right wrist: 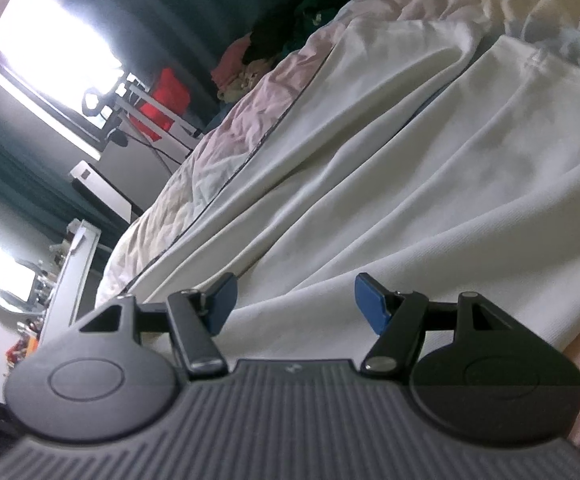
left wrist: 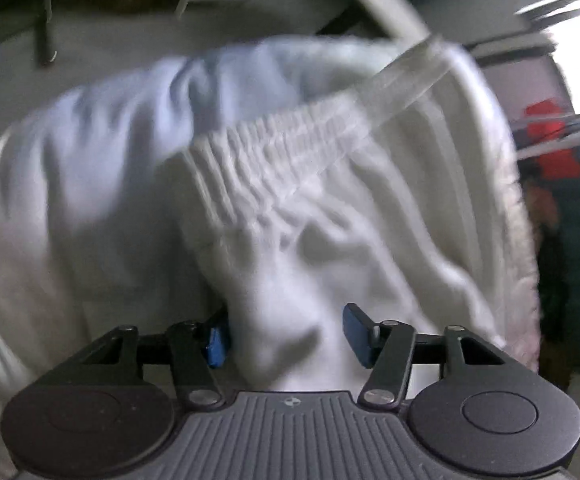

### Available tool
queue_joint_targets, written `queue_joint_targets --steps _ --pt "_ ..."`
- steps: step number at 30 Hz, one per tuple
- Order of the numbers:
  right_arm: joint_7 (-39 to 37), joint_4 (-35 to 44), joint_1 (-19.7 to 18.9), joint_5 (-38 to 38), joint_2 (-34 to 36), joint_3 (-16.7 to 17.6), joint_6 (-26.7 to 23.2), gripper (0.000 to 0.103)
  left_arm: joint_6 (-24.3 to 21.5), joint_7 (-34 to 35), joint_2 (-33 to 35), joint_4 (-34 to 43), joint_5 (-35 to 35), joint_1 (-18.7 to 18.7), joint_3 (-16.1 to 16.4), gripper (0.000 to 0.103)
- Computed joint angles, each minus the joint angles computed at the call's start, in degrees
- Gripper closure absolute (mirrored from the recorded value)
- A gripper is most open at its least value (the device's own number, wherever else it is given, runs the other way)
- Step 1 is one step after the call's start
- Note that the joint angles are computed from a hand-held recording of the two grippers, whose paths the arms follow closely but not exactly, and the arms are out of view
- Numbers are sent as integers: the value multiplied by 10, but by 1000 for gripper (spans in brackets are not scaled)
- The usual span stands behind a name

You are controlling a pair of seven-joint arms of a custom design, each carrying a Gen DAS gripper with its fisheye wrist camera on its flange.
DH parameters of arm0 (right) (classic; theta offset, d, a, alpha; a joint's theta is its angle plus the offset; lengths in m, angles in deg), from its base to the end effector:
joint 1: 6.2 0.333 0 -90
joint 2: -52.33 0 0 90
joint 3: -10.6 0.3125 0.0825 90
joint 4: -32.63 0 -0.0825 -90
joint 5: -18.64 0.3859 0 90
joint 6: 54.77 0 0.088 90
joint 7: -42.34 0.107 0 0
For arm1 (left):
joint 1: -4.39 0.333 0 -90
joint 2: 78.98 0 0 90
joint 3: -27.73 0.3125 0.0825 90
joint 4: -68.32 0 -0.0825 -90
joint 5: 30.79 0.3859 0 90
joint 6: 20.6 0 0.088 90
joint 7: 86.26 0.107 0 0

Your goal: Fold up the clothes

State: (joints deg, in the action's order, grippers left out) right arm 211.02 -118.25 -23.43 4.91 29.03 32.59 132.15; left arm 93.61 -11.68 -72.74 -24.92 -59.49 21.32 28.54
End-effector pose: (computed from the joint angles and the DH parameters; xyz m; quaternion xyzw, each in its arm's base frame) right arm 0.4446 0.0710 0.4844 -0.2535 0.8382 -0.1425 0.4613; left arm 0.6032 0.1615 0.5788 0.8793 -0.3943 0.2566 0.0742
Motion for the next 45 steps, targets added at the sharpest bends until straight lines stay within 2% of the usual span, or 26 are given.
queue_joint_targets --steps 2,3,5,6,7,9,11,13,16,18,19,20,21,23,26,28,30,31,36,39,42,45 --pt "6 -17 24 5 -9 -37 28 35 -12 -11 10 16 23 -5 -1 51" --pt "4 -32 13 25 -26 -34 38 35 -9 -18 12 17 32 -7 -2 54" --pt "14 -62 -32 61 -70 -6 51 35 5 -17 12 14 41 -11 -4 64" --pt "20 -78 -54 79 -94 6 48 35 22 -10 3 2 41 -12 -6 77" --pt "26 -90 -71 91 -117 14 36 35 43 -4 -10 -14 38 -14 -6 87" --pt "39 -118 -90 98 -162 14 0 35 86 14 -38 -48 24 -17 -7 94" --pt "63 -144 -112 94 -203 16 -38 35 146 43 -77 -98 -20 -19 -4 95" --pt "107 -164 -143 95 -253 38 -105 35 204 77 -115 -146 -76 -25 2 96" --pt "175 -183 -165 93 -307 63 -186 35 253 108 -137 -178 -134 -35 14 96" --pt "190 -183 -171 77 -319 66 -230 36 282 130 -153 -199 -167 -42 19 96" --pt "195 -187 -173 68 -318 65 -229 37 293 137 -158 -207 -179 -45 22 96" --pt "200 -192 -177 59 -314 64 -222 46 304 145 -163 -215 -192 -48 24 96" --pt "197 -187 -176 49 -302 58 -227 49 315 150 -168 -221 -201 -51 26 97" --pt "188 -173 -172 32 -273 44 -238 50 332 156 -165 -222 -209 -57 27 97" --pt "188 -164 -164 18 -207 12 -188 50 358 166 -142 -211 -217 -67 21 97" --pt "204 -166 -178 -1 -186 13 -147 50 362 169 -133 -205 -214 -68 19 97" --pt "218 -164 -205 -29 -182 31 -117 87 357 177 -124 -197 -211 -66 18 97" --pt "222 -163 -213 -42 -187 36 -113 97 348 190 -118 -190 -217 -66 20 97" --pt "262 -165 -261 -86 -248 65 -78 98 301 235 -100 -157 -269 -52 24 97" --pt "246 -125 -286 -118 -252 78 -94 98 285 249 -83 -126 -299 -44 22 97" --pt "218 -45 -340 -175 -208 110 -103 98 288 239 -36 -57 -288 -42 7 97" --pt "227 61 -421 -219 -127 165 -108 98 293 181 41 50 -236 -42 -15 97"
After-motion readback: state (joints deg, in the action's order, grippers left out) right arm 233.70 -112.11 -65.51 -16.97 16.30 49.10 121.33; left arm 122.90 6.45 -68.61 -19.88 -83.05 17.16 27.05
